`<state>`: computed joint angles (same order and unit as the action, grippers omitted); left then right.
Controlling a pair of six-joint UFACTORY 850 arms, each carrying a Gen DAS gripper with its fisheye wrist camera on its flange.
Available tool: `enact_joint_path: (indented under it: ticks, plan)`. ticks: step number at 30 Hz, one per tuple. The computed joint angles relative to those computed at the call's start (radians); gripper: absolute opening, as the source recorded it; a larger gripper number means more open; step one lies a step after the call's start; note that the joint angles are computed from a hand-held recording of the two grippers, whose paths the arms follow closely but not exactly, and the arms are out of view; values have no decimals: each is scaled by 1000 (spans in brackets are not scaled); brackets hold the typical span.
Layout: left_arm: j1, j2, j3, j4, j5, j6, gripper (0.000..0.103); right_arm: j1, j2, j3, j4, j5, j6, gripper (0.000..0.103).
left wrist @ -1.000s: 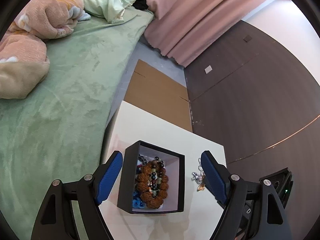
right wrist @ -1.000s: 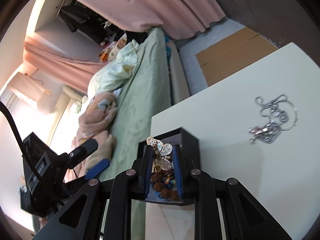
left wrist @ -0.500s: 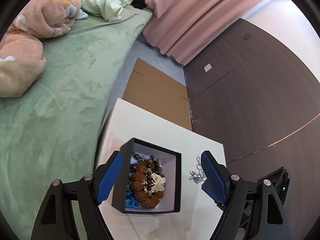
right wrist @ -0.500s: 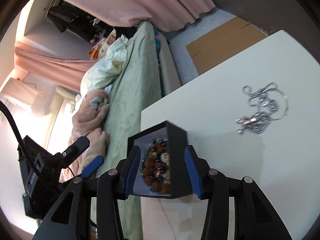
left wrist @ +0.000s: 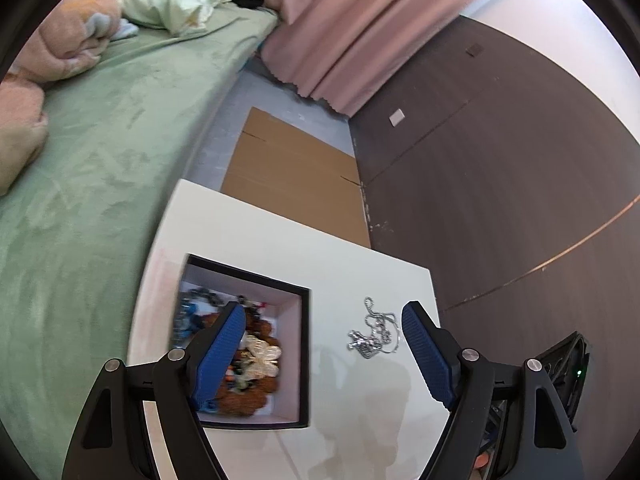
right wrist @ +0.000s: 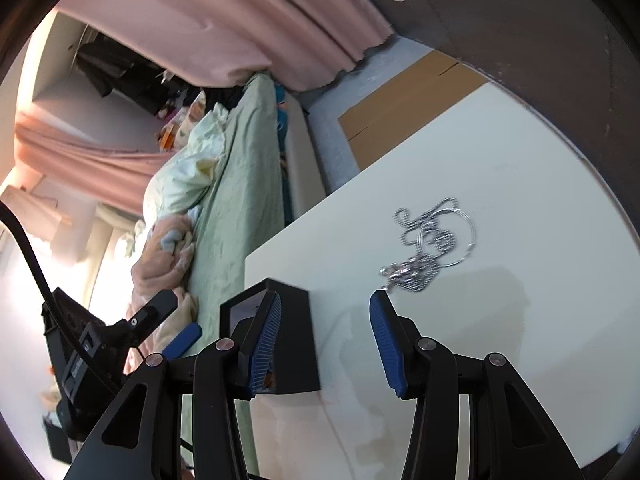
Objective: Organize jewelry
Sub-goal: 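Withdraw both grippers from the box toward the remaining silver jewelry, then grasp the silver skull pendant on the ball chain with the left gripper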
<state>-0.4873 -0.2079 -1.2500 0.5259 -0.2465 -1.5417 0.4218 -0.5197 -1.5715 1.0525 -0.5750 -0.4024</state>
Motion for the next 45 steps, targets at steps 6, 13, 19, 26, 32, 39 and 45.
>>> enact_joint_path:
  ticks: [6,13,19,26,32,39,45]
  plan:
    - [-24,-59,-68,-69,-19,110,81,-34,13,24,-14,9,52,48]
    - [-66,-146,-176,-160,-76,292,81,-69,17,46,-50,19,152,48]
    - [-101,-232,-282,-201,-171,451,71,-96,15,51,-24,3,155,48]
    - [-122,-328,-388,-214,-286,574,62,-128,37,82,-4,2,148,48]
    - [-139,-409,-487,-173,-365,612,58,-149,51,103,-17,-6,168,48]
    - [-158,-523,-620,-108,-522,643,48,-173,63,122,-8,-33,165,48]
    - [-158,-586,-691,-63,-598,627,47,-177,65,124,-10,-48,170,48]
